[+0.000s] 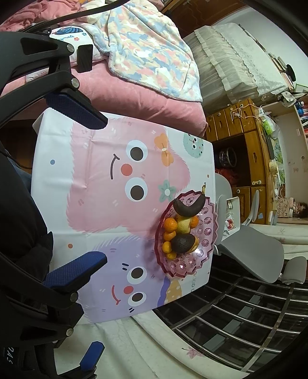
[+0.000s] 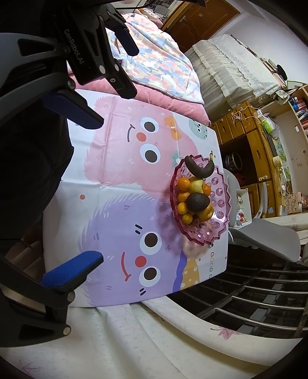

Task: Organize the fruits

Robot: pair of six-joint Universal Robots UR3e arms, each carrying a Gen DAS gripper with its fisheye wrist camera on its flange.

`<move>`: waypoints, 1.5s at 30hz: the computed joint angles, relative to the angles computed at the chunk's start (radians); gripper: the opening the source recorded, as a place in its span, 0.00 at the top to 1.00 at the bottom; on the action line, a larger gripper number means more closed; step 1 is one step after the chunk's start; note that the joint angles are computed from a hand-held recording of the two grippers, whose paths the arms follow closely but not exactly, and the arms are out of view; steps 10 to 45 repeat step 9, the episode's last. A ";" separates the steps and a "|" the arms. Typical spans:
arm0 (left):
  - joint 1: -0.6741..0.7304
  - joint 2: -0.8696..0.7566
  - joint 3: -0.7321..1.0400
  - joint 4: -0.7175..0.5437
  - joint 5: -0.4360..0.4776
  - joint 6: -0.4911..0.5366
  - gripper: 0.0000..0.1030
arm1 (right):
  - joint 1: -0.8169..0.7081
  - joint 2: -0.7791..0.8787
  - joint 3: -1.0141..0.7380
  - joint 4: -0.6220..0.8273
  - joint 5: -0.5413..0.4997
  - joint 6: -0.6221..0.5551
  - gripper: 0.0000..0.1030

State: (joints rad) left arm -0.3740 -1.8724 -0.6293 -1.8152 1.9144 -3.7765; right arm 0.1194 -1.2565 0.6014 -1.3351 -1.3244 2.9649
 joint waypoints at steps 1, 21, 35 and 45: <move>0.000 -0.002 0.005 -0.003 0.000 0.000 0.01 | 0.000 0.004 -0.006 0.003 0.001 -0.001 0.00; 0.000 -0.001 -0.002 0.002 -0.001 0.002 0.01 | 0.000 0.014 -0.027 0.016 0.000 -0.001 0.00; 0.000 -0.001 -0.002 0.002 -0.001 0.002 0.01 | 0.000 0.014 -0.027 0.016 0.000 -0.001 0.00; 0.000 -0.001 -0.002 0.002 -0.001 0.002 0.01 | 0.000 0.014 -0.027 0.016 0.000 -0.001 0.00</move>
